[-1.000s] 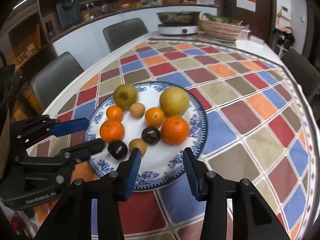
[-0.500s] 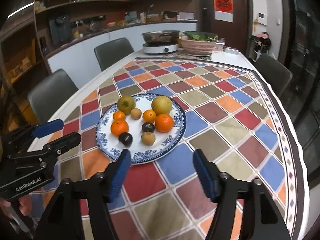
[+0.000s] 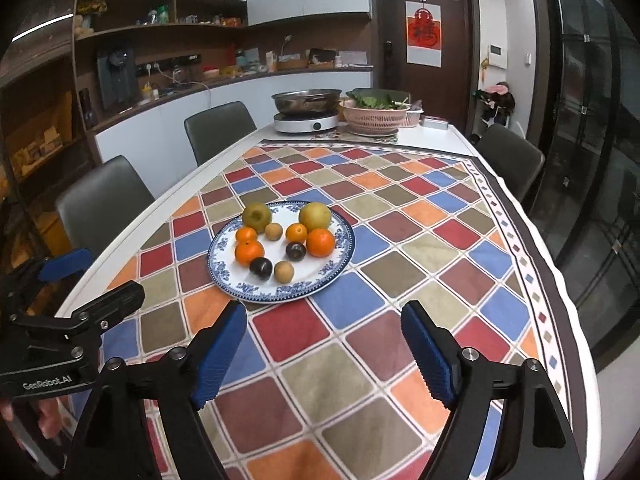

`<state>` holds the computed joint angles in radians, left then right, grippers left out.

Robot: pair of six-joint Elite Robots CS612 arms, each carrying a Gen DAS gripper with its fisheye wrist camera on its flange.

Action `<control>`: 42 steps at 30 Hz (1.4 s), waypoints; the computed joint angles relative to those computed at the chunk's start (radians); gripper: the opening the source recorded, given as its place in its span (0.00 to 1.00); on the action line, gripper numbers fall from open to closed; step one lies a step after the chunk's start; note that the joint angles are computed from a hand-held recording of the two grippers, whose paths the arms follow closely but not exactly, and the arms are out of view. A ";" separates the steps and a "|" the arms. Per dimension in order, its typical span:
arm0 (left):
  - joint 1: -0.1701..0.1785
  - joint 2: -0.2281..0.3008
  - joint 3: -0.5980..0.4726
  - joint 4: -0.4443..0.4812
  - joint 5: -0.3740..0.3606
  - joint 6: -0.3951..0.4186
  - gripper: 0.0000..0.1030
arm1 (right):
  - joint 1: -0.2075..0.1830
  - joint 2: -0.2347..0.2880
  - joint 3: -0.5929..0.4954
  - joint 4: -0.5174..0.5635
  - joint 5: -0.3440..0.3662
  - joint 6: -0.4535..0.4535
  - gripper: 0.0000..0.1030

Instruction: Organize fruits

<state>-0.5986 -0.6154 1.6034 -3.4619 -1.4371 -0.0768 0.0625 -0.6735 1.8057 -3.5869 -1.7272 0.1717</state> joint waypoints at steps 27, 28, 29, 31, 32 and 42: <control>-0.030 -0.063 0.155 -0.130 0.065 0.018 1.00 | 0.048 -0.042 0.122 -0.094 -0.063 0.013 0.78; -0.031 -0.064 0.158 -0.132 0.069 0.017 1.00 | 0.049 -0.042 0.123 -0.096 -0.063 0.013 0.78; -0.033 -0.066 0.161 -0.134 0.075 0.015 1.00 | 0.050 -0.042 0.125 -0.098 -0.064 0.012 0.78; -0.034 -0.070 0.168 -0.136 0.083 0.012 1.00 | 0.051 -0.043 0.127 -0.102 -0.064 0.010 0.78; -0.035 -0.071 0.171 -0.138 0.083 0.011 1.00 | 0.051 -0.044 0.129 -0.103 -0.062 0.009 0.78; -0.036 -0.079 0.185 -0.152 0.092 0.013 1.00 | 0.053 -0.048 0.134 -0.104 -0.056 0.010 0.78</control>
